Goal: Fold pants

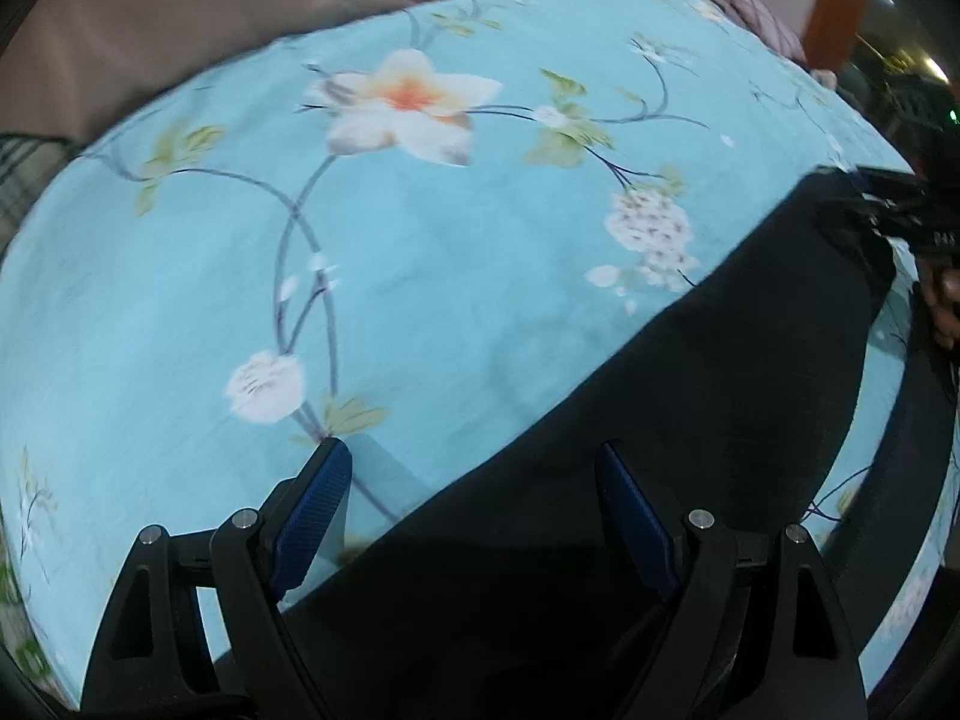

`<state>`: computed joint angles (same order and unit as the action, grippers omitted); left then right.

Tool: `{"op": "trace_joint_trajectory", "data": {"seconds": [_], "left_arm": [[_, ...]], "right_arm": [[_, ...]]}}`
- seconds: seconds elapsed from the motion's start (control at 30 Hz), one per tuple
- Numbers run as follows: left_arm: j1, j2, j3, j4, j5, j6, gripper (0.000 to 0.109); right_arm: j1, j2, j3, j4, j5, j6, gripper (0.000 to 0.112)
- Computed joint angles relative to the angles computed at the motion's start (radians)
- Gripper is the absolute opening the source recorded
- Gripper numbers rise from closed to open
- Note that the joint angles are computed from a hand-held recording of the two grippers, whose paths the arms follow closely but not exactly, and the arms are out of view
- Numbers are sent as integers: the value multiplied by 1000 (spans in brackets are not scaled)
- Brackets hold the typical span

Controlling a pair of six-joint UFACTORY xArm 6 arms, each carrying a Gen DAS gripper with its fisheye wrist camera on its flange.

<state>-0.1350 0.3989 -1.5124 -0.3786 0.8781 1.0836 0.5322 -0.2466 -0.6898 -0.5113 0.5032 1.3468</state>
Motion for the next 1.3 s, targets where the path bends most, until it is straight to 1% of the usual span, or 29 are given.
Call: {"op": "trace_joint_trajectory", "data": {"seconds": [0.03,0.07,0.1,0.13,0.17,0.2,0.23,0.27,0.3,0.33,0.47,0.53,0.6,0.67,0.73,0.77,0.8,0.87,1.0,1.1,1.2,1.3], "left_arm": [[-3,9,-14,8,20,-1,85],[-6,21,-33,17,44,-1,84],[-8,30,-44,24,54,-6,82],[-9,35,-54,24,75,-6,79],[-9,35,-58,16,90,1,68],[-5,31,-61,4,114,14,49],[-2,22,-59,-9,139,28,36],[2,10,-55,-17,167,34,9],[5,-13,-32,-23,168,37,7],[8,-52,14,-39,138,48,7],[35,-178,133,-109,134,96,6],[46,-253,204,-137,130,109,6],[50,-290,233,-159,130,114,6],[61,-349,275,-194,150,127,5],[77,-415,329,-228,178,145,5],[78,-433,332,-228,193,139,5],[84,-473,368,-230,199,141,5],[79,-512,425,-229,182,139,5],[88,-540,494,-224,182,111,5],[99,-573,546,-236,183,117,5],[116,-628,604,-252,192,138,5],[129,-664,649,-257,201,144,5]], "right_arm": [[-4,0,3,2,-6,-2,75],[-6,1,1,2,-5,-6,66],[-8,3,-4,6,3,-15,54],[-9,3,-9,10,11,-23,47],[-12,3,-10,14,12,-28,31],[-16,0,-6,25,4,-39,15],[-22,-6,3,33,-12,-45,14],[-25,-20,17,33,-34,-38,14],[-24,-30,21,23,-37,-29,13],[-22,-40,24,12,-39,-22,12],[-11,-92,34,-43,-33,-14,11],[-2,-117,31,-73,-14,-21,11],[5,-137,24,-97,10,-37,11],[20,-163,12,-150,54,-41,11],[26,-204,8,-214,83,-49,11],[30,-223,11,-250,91,-48,11],[33,-237,17,-284,88,-44,11],[39,-270,41,-328,69,-40,11],[112,-317,100,-375,86,-46,10],[215,-352,136,-423,161,-21,11],[289,-399,179,-412,195,-15,11],[365,-444,225,-373,222,-5,10]]}}
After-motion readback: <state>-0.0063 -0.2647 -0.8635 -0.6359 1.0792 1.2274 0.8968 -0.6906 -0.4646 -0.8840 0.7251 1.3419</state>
